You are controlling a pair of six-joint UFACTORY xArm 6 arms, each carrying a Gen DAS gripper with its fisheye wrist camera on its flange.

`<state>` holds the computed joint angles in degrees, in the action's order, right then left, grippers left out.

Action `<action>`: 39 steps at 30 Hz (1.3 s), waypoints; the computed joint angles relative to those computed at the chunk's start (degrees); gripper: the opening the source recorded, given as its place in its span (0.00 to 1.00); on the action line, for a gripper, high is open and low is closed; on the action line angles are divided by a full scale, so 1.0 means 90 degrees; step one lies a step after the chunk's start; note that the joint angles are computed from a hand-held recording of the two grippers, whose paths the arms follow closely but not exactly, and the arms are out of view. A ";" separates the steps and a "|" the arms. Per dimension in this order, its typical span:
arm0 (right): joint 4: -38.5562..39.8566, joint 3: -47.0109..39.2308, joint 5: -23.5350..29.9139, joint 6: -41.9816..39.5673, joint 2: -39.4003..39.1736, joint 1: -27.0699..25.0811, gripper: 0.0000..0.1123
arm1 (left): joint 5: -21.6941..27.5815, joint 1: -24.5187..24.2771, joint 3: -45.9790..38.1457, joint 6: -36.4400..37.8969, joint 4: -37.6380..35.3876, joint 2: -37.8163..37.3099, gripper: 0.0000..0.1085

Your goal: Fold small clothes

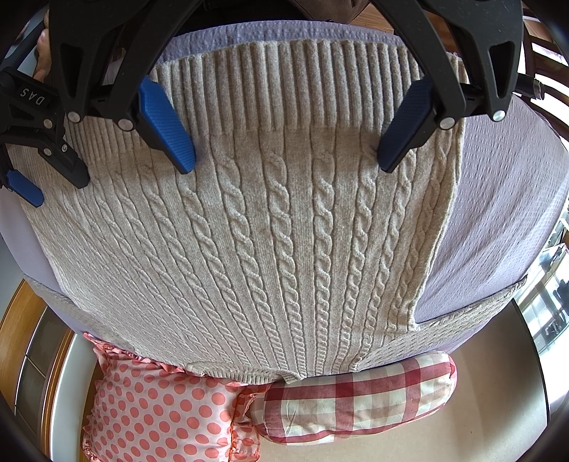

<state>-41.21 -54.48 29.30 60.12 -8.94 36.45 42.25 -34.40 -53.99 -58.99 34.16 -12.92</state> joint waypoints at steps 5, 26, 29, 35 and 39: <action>-0.0271 0.0509 -0.1221 -0.0202 -0.0386 -0.0626 0.90 | -0.0035 -0.0028 0.0043 -0.0040 0.0140 -0.0057 0.93; 0.3366 -0.4171 0.0653 0.0083 0.3278 -0.5119 0.28 | -0.1871 0.1868 -0.0146 -0.0067 0.0660 -0.0119 0.93; 0.3216 -0.4221 0.0404 0.0147 0.3437 -0.5162 0.16 | -0.2031 0.2114 -0.0126 -0.0154 0.0673 -0.0110 0.93; 0.3520 -0.3746 -0.1078 -0.1002 0.2958 -0.4793 0.07 | -0.2374 0.2768 -0.0005 0.0658 -0.0386 -0.0100 0.93; 0.5308 -0.4250 -0.1751 -0.3596 0.2788 -0.3556 0.07 | -0.3290 0.3365 0.0330 0.2373 -0.2720 -0.0147 0.93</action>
<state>6.57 -92.74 13.54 27.76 16.15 4.45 12.64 -4.11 -51.02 -37.64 9.67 -14.24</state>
